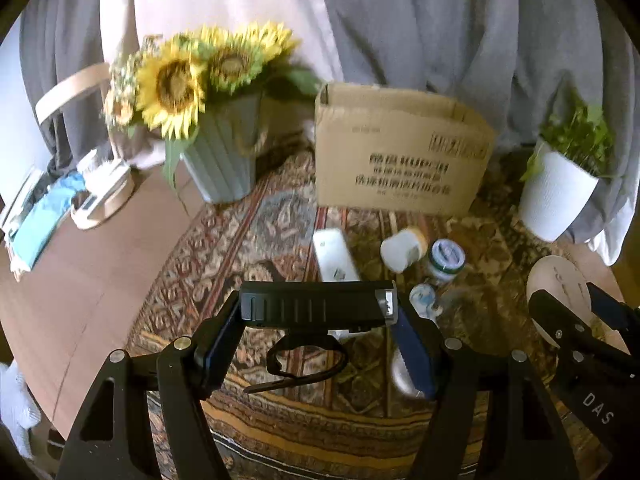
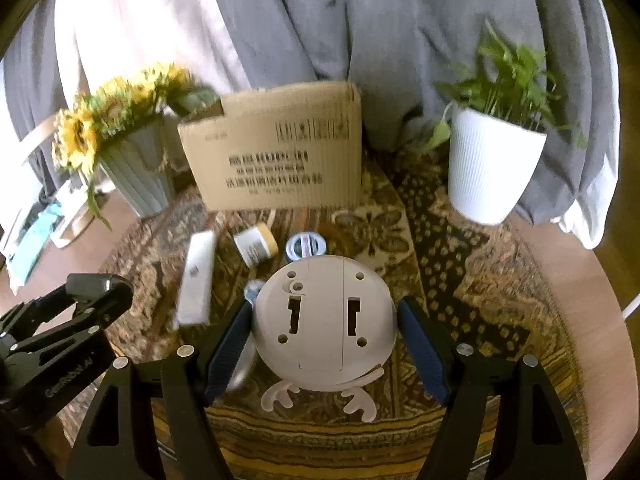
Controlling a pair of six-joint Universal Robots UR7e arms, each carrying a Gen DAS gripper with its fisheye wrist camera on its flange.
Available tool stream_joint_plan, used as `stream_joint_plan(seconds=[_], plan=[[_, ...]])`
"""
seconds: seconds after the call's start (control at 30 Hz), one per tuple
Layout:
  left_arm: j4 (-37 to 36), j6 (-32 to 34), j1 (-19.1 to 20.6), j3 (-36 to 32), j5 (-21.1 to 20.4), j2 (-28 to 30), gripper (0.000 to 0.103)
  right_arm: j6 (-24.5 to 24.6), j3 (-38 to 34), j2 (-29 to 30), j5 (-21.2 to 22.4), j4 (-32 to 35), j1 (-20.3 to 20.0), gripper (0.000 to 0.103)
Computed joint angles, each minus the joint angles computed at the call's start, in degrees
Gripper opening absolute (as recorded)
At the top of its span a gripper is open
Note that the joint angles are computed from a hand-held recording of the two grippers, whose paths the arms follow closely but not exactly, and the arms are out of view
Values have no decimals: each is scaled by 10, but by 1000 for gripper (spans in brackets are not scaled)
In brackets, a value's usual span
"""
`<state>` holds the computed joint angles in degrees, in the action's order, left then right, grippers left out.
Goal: Organize rigid objects
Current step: 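Lift the black device with the left tool while the right tool carries the white disc toward the box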
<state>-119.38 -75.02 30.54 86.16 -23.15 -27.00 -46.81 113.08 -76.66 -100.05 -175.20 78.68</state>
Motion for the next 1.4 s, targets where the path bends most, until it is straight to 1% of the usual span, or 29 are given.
stream_joint_plan(seconds=[0.27, 0.53, 0.77, 0.87, 1.0, 1.13, 1.23, 1.4], plan=[[-65, 85, -9, -4, 39, -9, 71, 6, -5, -18, 22, -20, 21, 75], [-182, 219, -5, -28, 69, 6, 71, 12, -24, -15, 41, -48, 38, 75], [-300, 352, 4, -62, 85, 28, 71, 13, -59, 6, 52, -59, 52, 76], [-357, 419, 10, -84, 87, 42, 71, 15, -77, 18, 54, -55, 57, 76], [-436, 524, 19, -128, 93, 69, 71, 18, -110, 38, 55, -42, 65, 76], [-493, 610, 30, -176, 91, 92, 71, 19, -149, 60, 57, -19, 71, 76], [-507, 650, 40, -206, 81, 102, 71, 23, -184, 78, 57, 9, 76, 76], [-478, 660, 56, -243, 57, 107, 71, 20, -235, 108, 55, 44, 83, 76]])
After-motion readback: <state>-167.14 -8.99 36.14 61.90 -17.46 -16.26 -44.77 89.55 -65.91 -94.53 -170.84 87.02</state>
